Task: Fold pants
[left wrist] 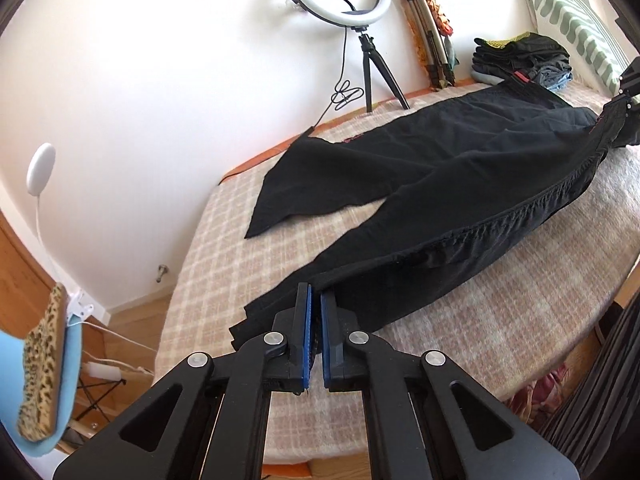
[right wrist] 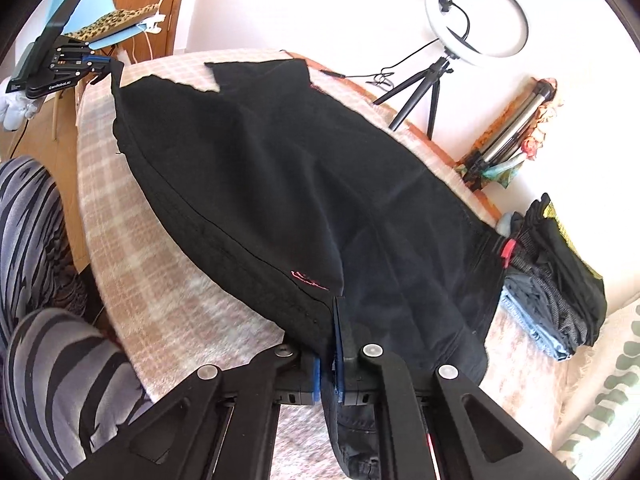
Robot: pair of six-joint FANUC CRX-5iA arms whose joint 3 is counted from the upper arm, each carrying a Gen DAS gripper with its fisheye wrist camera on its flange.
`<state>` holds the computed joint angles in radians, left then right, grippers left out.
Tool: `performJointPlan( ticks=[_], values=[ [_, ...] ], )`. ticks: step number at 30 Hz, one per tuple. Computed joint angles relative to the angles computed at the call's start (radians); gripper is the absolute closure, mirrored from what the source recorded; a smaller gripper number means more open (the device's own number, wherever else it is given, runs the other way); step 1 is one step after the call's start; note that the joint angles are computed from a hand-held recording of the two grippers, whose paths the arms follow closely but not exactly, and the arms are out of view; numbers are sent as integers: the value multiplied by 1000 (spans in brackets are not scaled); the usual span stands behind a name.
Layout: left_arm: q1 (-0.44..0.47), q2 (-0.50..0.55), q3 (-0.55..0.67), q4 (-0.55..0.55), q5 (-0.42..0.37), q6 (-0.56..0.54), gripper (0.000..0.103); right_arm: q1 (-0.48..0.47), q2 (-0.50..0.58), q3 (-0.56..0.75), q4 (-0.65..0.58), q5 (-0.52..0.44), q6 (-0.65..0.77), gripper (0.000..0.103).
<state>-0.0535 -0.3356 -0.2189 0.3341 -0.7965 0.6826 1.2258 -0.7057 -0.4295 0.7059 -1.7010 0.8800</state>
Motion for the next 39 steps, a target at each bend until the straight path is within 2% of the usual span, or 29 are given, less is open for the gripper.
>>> performJointPlan(
  ticks=[4,13,18,23,27,31,33,37,39],
  values=[
    [-24,76,84,-4,48,33,100,-194,89,82,5,114,144,102],
    [-90,290,320,-61,112,145,101,-546,252,197,-26,337,364,103],
    [-130,435,505,-160,83,236,101,-721,392,306,-85,433,475,103],
    [-169,589,702,-283,12,311,101,-862,540,441,-201,469,577,103],
    [-197,706,857,-376,-81,352,101,-923,644,509,-254,462,632,103],
    [-220,795,968,-447,-138,349,101,-948,723,526,-243,466,656,103],
    [-229,844,1034,-474,-191,350,101,-958,751,532,-247,471,662,103],
    [-241,886,1068,-511,-206,363,100,-973,791,535,-254,475,666,103],
    [-263,917,1110,-561,-226,397,96,-976,804,535,-256,472,655,103]
  ],
)
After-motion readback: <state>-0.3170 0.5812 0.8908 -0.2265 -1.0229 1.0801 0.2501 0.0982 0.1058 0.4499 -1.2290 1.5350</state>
